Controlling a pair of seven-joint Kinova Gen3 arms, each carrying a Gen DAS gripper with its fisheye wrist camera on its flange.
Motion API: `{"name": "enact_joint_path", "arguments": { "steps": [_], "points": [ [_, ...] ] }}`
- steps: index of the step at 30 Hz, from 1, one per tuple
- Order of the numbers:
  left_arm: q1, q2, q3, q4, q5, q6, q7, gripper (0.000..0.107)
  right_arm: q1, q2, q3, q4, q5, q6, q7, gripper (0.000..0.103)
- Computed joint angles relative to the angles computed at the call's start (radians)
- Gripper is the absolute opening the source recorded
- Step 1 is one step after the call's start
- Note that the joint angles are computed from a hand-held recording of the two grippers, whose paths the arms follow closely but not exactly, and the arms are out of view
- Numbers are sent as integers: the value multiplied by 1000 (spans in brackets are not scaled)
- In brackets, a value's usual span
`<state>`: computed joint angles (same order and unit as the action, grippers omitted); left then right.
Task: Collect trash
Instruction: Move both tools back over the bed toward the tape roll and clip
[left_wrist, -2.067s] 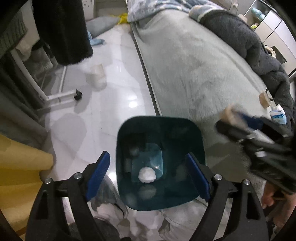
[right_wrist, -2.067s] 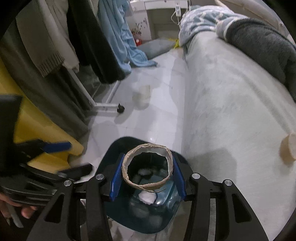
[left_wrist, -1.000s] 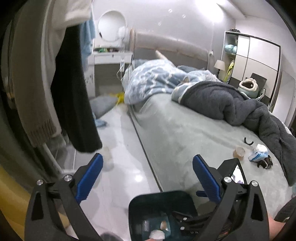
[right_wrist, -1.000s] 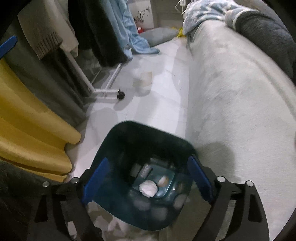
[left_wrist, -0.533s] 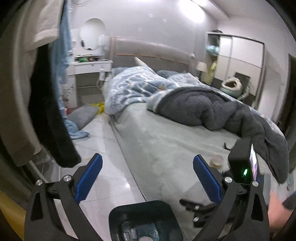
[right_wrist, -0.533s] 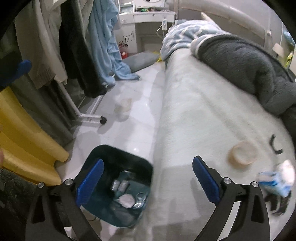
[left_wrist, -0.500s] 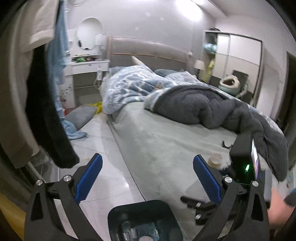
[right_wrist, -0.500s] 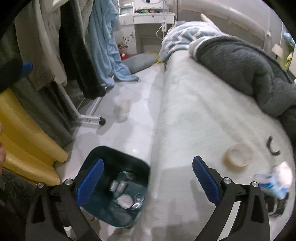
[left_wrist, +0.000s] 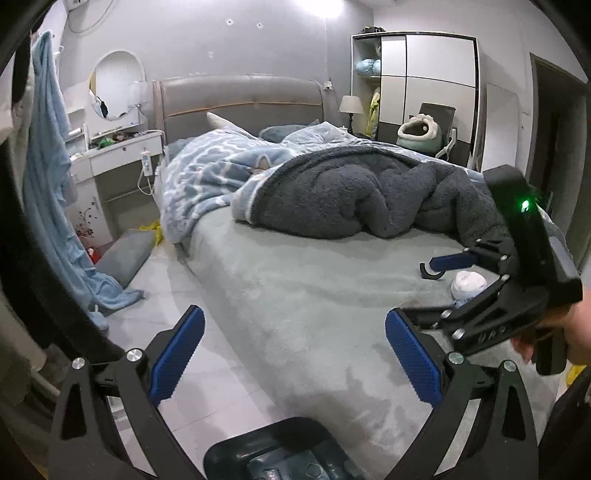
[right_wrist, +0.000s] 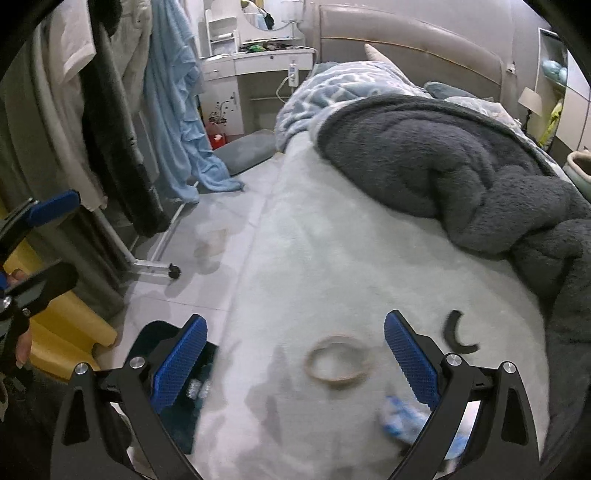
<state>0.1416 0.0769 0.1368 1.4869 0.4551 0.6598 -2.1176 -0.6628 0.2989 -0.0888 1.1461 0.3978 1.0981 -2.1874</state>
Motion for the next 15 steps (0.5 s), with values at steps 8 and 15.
{"name": "enact_joint_path", "arguments": {
  "steps": [8,15],
  "points": [
    [0,102,40,-87,50,89,-16,100,124,-47,5,52,-88,-39,95,98],
    [33,161,64,-114,59,100,0,100,199,-69,4,83,-135,-67,161,96]
  ]
}}
